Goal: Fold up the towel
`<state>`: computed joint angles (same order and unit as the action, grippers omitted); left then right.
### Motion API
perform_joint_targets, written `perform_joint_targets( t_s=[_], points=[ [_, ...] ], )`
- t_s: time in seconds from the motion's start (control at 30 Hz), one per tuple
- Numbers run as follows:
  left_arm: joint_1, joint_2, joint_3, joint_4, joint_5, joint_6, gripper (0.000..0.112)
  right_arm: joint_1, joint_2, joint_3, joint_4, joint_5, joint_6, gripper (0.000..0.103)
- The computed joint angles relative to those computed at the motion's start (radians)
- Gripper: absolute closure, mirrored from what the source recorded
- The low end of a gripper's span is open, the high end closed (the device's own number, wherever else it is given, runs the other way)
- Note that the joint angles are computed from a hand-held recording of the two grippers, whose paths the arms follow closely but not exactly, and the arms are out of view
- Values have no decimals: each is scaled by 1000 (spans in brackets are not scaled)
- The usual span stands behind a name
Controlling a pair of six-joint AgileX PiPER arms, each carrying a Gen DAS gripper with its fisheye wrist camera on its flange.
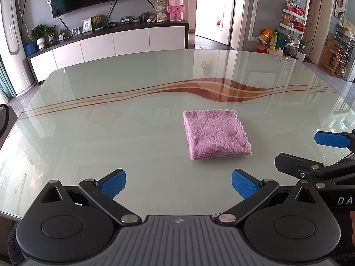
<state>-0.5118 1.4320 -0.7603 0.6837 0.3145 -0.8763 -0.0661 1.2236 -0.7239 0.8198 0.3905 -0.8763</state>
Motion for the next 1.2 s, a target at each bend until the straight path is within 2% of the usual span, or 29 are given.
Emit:
perform_joint_targets(
  t_s=[1.2],
  points=[
    [37, 77, -70, -49, -11, 78, 10, 26, 52, -70, -119, -7, 121, 0]
  ],
)
